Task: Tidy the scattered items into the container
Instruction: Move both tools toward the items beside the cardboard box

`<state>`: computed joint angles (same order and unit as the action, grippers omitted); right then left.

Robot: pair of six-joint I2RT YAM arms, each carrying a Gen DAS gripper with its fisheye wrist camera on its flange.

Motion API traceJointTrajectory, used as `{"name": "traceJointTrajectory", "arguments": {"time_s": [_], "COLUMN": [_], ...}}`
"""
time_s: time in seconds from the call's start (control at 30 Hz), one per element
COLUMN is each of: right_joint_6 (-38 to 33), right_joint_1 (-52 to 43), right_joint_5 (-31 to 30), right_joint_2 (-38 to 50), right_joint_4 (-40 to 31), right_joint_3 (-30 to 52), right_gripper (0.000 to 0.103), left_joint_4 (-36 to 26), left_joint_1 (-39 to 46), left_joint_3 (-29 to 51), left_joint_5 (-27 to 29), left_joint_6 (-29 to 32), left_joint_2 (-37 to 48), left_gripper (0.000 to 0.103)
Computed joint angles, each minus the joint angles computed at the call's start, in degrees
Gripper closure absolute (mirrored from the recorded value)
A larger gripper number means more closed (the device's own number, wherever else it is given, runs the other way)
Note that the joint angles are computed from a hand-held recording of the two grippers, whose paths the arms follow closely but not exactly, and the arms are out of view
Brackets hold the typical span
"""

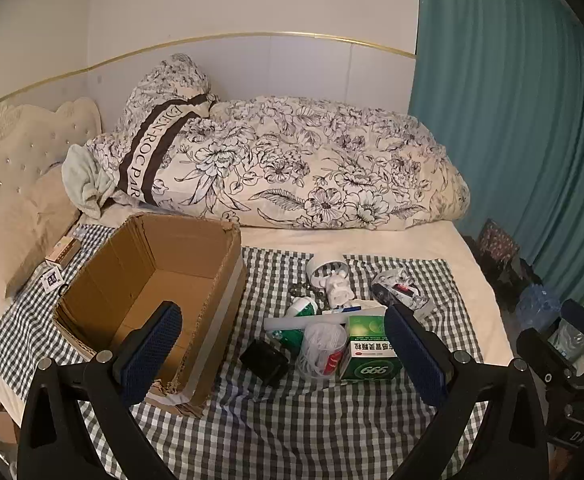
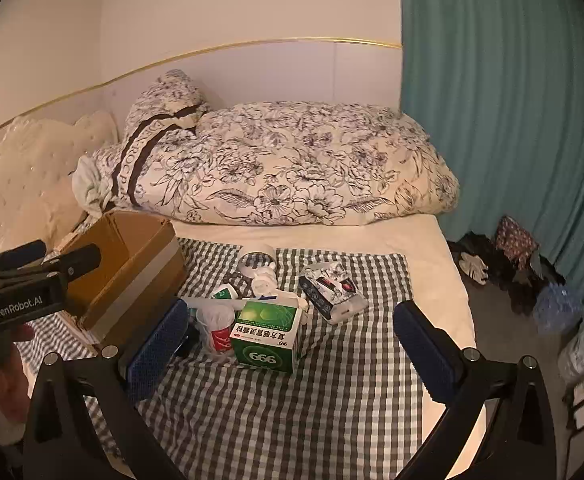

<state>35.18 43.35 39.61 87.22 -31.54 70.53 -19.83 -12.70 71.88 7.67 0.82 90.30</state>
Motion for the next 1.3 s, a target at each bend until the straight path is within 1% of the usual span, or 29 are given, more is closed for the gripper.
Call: {"name": "traceJointTrajectory", "arguments": {"time_s": [0.1,0.3,0.6,0.7,0.77,0.9,1.0,1.07,1.1,1.2,1.3], "right_joint_6": [-2.3,-2.2,-1.8,-1.7,-1.6,-1.8,-1.4,-1.3,-1.4,-1.7,-1.8], "right_joint_1": [-0.7,-3.7,-8.3,-8.8,-9.0,-9.5,-10.1,-10.4,-10.6,-11.1,-11.7], "right_joint_5": [-1.8,-4.5,-8.6,-9.6,-10.3,-11.9,-13.1,-13.9,-14.3,-15.2,-16.1], "right_joint_2": [-0.4,0.7,2.3,3.5,4.9,7.2,9.5,10.9,11.4,13.0,14.4], "right_joint_4": [4.2,7.4,11.4,12.8,13.5,15.2,15.8,16.3,16.7,17.8,18.6], "right_joint_3": [-2.1,-3.8,-8.1,-9.0,-9.0,-9.4,-9.2,-9.0,-9.0,-9.2,-9.1], "right_gripper": [0.000,0.000,0.000,0.000,0.000,0.000,0.000,0.000,0.000,0.000,0.000], "left_joint_4": [0.9,2.1,4.4,4.8,5.8,8.1,9.3,9.3,9.1,8.9,8.8], "left_joint_1": [-0.2,-1.2,-1.2,-0.6,-0.5,-0.5,-0.1,0.2,0.3,0.3,-0.1], "left_joint_3": [-0.6,0.1,1.5,1.4,0.3,-2.1,-3.1,-2.8,-2.6,-2.0,-1.4], "left_joint_5": [-0.5,-2.8,-2.3,-0.1,0.8,0.5,1.0,1.8,2.2,2.9,3.1], "left_joint_6": [-0.3,0.5,2.9,3.5,4.9,7.0,7.3,7.4,7.6,8.4,8.7], "left_joint_2": [0.3,3.4,9.9,11.7,12.4,13.5,14.7,15.9,16.6,18.5,20.2], "left_gripper": [0.000,0.000,0.000,0.000,0.000,0.000,0.000,0.004,0.008,0.018,0.018]}}
